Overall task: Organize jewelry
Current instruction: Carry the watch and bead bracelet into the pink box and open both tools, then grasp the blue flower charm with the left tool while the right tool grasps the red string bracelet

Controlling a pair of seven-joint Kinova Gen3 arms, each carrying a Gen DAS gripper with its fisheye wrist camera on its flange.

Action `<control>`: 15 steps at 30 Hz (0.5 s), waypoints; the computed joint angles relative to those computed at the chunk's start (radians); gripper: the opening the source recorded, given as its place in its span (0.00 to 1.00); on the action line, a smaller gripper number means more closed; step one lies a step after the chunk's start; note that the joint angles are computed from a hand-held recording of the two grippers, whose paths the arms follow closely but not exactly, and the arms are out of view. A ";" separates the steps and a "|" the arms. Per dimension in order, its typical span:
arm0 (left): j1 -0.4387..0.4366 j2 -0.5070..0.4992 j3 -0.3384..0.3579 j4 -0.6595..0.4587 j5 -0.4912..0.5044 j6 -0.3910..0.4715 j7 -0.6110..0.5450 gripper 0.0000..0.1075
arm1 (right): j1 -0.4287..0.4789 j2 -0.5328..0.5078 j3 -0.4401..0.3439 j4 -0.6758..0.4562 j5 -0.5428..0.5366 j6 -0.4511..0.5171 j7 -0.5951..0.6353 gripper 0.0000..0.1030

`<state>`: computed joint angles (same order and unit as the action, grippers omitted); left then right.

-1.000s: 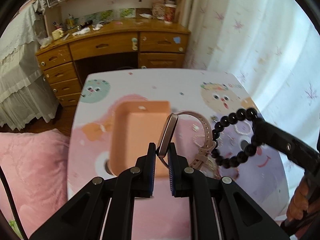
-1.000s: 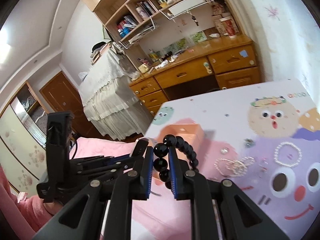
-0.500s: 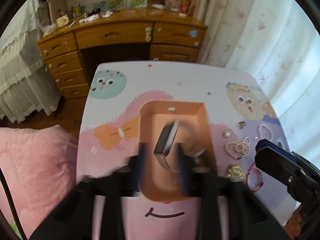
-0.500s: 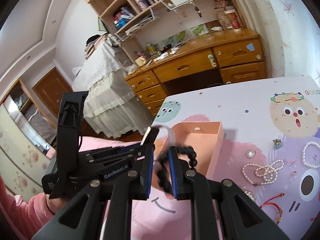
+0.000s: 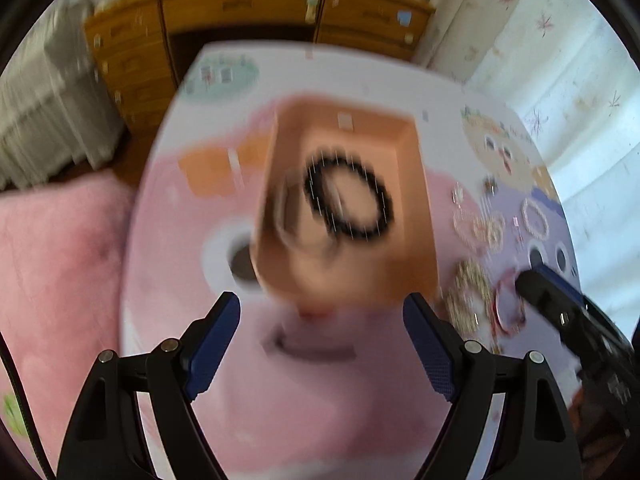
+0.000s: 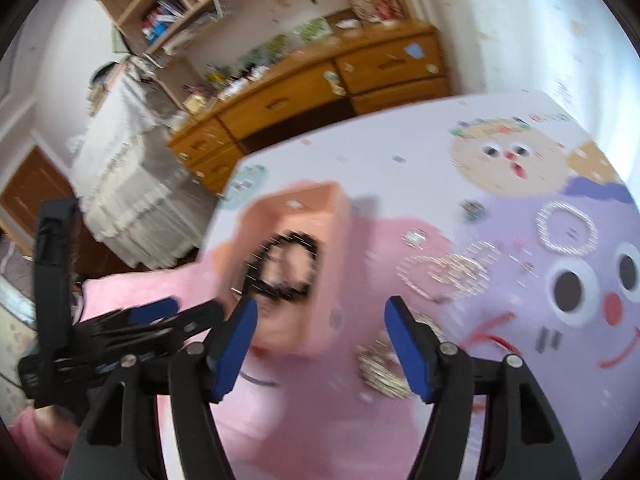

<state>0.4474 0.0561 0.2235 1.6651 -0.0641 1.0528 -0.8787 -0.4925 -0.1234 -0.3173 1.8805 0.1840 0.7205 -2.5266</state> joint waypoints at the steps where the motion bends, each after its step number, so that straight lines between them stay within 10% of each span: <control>1: 0.006 0.007 0.006 0.008 0.022 0.019 0.016 0.76 | 0.011 -0.005 -0.016 0.009 0.025 0.036 -0.015 0.69; 15: 0.270 0.230 0.041 -0.221 -0.027 0.257 0.172 0.77 | 0.031 -0.118 0.032 0.115 0.064 0.255 0.276 0.70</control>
